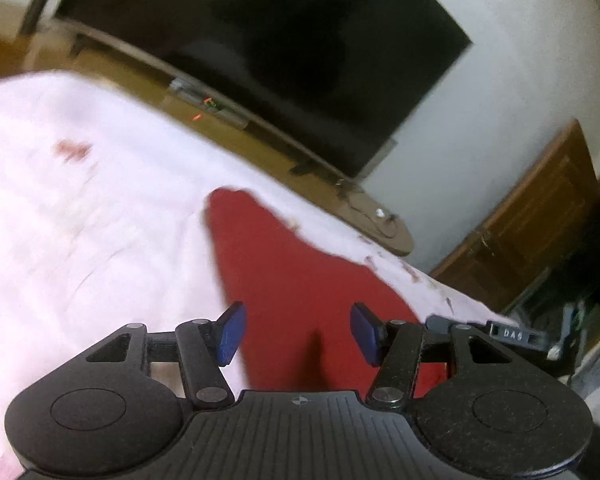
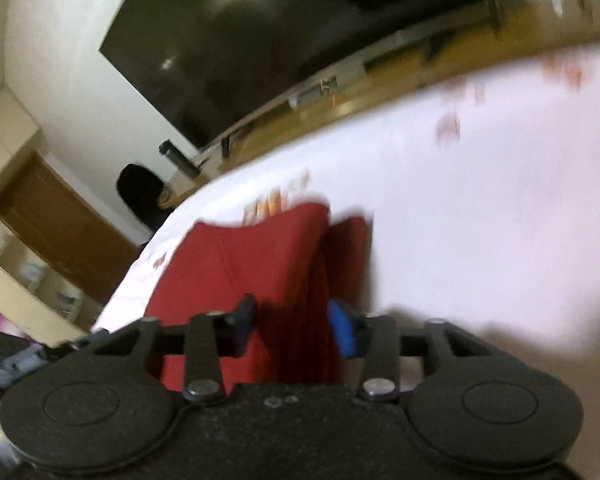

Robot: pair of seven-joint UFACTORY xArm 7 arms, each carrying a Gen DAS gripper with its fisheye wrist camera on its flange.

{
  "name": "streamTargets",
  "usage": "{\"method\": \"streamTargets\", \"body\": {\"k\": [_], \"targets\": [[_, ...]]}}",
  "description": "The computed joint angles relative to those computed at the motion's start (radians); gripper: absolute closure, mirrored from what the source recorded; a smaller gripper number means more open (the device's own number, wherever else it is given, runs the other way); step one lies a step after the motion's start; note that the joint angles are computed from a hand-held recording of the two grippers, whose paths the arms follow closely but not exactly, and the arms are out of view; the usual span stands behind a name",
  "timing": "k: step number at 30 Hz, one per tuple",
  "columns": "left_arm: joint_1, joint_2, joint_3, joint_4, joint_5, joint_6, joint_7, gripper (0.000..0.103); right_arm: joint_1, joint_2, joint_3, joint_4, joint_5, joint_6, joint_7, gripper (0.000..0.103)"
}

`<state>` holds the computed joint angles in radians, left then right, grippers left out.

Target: Fold small clothes

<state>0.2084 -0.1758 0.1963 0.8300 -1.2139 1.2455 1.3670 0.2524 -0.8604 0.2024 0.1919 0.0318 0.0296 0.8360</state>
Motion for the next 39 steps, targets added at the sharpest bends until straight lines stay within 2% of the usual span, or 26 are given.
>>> {"method": "streamTargets", "body": {"k": [2, 6, 8, 9, 10, 14, 15, 16, 17, 18, 19, 20, 23, 25, 26, 27, 28, 29, 30, 31, 33, 35, 37, 39], "targets": [[-0.030, -0.019, -0.035, -0.004, 0.003, -0.043, 0.017, 0.047, -0.052, 0.015, 0.068, 0.076, -0.049, 0.067, -0.023, 0.069], [-0.093, -0.045, -0.076, -0.027, -0.008, -0.157, 0.044, 0.047, -0.178, 0.156, 0.228, 0.244, -0.183, 0.163, -0.052, 0.071], [-0.114, -0.053, -0.075, -0.030, -0.018, -0.190, 0.053, 0.047, -0.309, 0.180, 0.357, 0.304, -0.271, 0.230, 0.018, 0.069], [-0.118, -0.069, -0.070, -0.041, -0.017, -0.201, 0.056, 0.047, -0.358, 0.177, 0.401, 0.316, -0.300, 0.250, 0.085, 0.061], [-0.130, -0.078, -0.075, -0.044, -0.023, -0.224, 0.051, 0.047, -0.379, 0.178, 0.402, 0.309, -0.288, 0.235, 0.129, 0.055], [-0.154, -0.085, -0.071, -0.050, -0.016, -0.279, 0.030, 0.047, -0.359, 0.207, 0.328, 0.266, -0.274, 0.172, 0.222, 0.048], [-0.158, -0.091, -0.071, -0.055, -0.004, -0.288, 0.019, 0.047, -0.315, 0.224, 0.272, 0.240, -0.259, 0.129, 0.218, 0.052], [-0.166, -0.087, -0.075, -0.055, 0.001, -0.304, 0.010, 0.047, -0.267, 0.237, 0.216, 0.207, -0.253, 0.070, 0.220, 0.081], [-0.175, -0.086, -0.079, -0.055, 0.010, -0.315, 0.005, 0.047, -0.225, 0.243, 0.177, 0.179, -0.205, 0.007, 0.183, 0.095], [-0.185, -0.088, -0.084, -0.057, 0.012, -0.328, 0.013, 0.047, -0.224, 0.227, 0.180, 0.161, -0.200, -0.014, 0.169, 0.094], [-0.195, -0.096, -0.092, -0.065, 0.021, -0.351, 0.021, 0.047, -0.264, 0.193, 0.225, 0.158, -0.236, 0.007, 0.184, 0.095], [-0.208, -0.097, -0.101, -0.070, 0.026, -0.374, 0.026, 0.047, -0.315, 0.158, 0.292, 0.162, -0.248, 0.048, 0.191, 0.095], [-0.257, -0.126, -0.135, -0.105, 0.024, -0.492, 0.080, 0.047, -0.377, 0.168, 0.368, 0.188, -0.290, 0.140, 0.223, 0.095], [-0.283, -0.154, -0.137, -0.121, 0.049, -0.533, 0.084, 0.043, -0.361, 0.198, 0.358, 0.202, -0.310, 0.165, 0.231, 0.090], [-0.288, -0.172, -0.127, -0.124, 0.067, -0.534, 0.071, 0.041, -0.329, 0.207, 0.325, 0.212, -0.305, 0.188, 0.228, 0.089], [-0.291, -0.194, -0.110, -0.129, 0.080, -0.525, 0.058, 0.038, -0.306, 0.202, 0.302, 0.224, -0.303, 0.217, 0.230, 0.083], [-0.290, -0.223, -0.088, -0.137, 0.094, -0.505, 0.042, 0.035, -0.286, 0.165, 0.294, 0.231, -0.306, 0.267, 0.239, 0.072], [-0.288, -0.254, -0.066, -0.146, 0.107, -0.484, 0.026, 0.029, -0.273, 0.123, 0.297, 0.231, -0.319, 0.303, 0.250, 0.066], [-0.284, -0.292, -0.042, -0.162, 0.113, -0.465, 0.016, 0.025, -0.266, 0.084, 0.307, 0.230, -0.336, 0.327, 0.263, 0.049], [-0.277, -0.339, -0.020, -0.182, 0.126, -0.446, 0.002, 0.022, -0.230, 0.028, 0.299, 0.223, -0.340, 0.362, 0.263, 0.040], [-0.259, -0.431, 0.023, -0.220, 0.168, -0.407, -0.028, 0.013, -0.166, -0.049, 0.282, 0.220, -0.335, 0.418, 0.260, 0.041], [-0.221, -0.539, 0.048, -0.258, 0.248, -0.373, -0.099, 0.005, -0.094, -0.108, 0.285, 0.246, -0.308, 0.538, 0.258, 0.041], [-0.173, -0.672, 0.082, -0.298, 0.332, -0.314, -0.173, 0.000, -0.043, -0.174, 0.324, 0.274, -0.300, 0.644, 0.272, 0.038], [-0.123, -0.797, 0.123, -0.326, 0.408, -0.244, -0.246, 0.000, 0.003, -0.219, 0.377, 0.327, -0.284, 0.773, 0.294, 0.031]]}}
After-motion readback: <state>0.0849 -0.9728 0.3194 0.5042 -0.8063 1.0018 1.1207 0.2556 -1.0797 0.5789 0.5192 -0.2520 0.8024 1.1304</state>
